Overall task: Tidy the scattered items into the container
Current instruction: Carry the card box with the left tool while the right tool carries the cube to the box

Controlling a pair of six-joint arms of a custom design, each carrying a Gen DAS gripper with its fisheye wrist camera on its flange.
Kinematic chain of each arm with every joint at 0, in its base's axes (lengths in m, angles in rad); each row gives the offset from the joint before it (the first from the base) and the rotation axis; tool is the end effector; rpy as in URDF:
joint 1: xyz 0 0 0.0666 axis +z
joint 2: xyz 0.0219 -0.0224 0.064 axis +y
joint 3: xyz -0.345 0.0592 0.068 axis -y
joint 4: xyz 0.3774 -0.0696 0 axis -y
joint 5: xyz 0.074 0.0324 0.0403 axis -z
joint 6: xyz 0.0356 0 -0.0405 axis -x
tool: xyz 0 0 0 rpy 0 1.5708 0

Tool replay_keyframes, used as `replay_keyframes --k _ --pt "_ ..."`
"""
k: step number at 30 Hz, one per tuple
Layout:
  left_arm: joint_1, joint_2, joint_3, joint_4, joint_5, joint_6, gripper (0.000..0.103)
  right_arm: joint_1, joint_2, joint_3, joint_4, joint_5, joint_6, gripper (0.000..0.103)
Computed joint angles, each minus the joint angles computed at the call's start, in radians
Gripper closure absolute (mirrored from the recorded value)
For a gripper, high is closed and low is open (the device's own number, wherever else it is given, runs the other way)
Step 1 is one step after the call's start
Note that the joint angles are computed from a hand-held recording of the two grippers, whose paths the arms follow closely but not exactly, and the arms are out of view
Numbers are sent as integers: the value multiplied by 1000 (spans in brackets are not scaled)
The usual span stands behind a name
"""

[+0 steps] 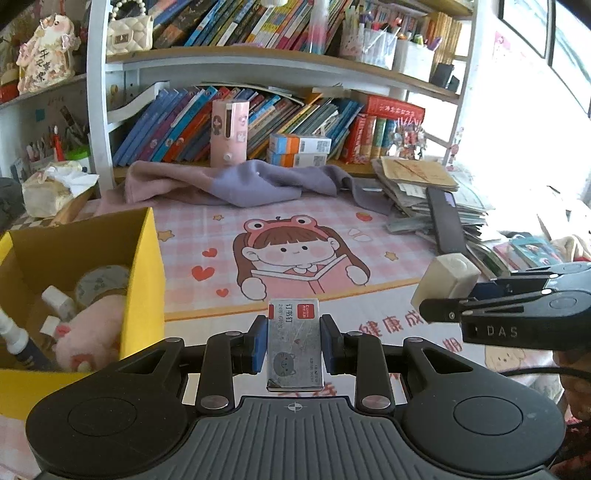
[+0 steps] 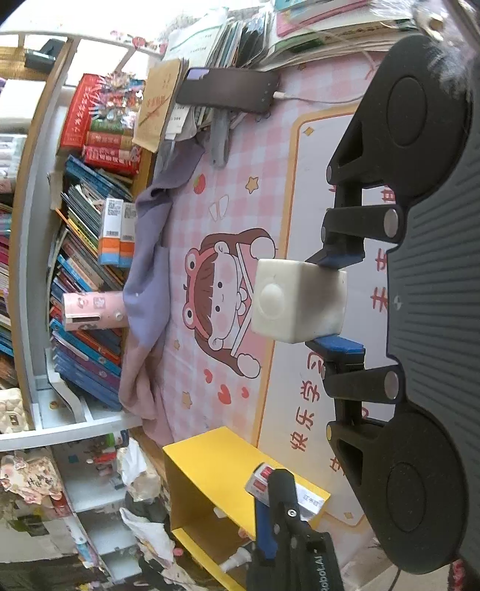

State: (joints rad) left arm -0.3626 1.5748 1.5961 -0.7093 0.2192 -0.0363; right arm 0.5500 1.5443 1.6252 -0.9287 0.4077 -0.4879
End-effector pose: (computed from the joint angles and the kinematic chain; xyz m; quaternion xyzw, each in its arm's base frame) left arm 0.5137 -0.2036 0.4142 0.2239 0.8717 -0.1666 0.4029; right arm 0.4572 0.2633 0.4277 0.0431 0.9178 0.0074 0.3947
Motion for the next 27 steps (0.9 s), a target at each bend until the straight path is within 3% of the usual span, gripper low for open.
replay_keyframes --k 5,14,22,27 --pt "36 -85 -105 28 49 -25 75 62 -14 -9 -22 76 -72 68" --pt "138 -282 -315 13 131 -42 75 221 -12 10 -164 195 -287 68" --pt "232 -440 -443 -50 167 -94 75 354 33 48 -232 201 -414 68" --pt "302 -503 -482 -85 191 -95 75 407 86 118 -251 181 -393 68"
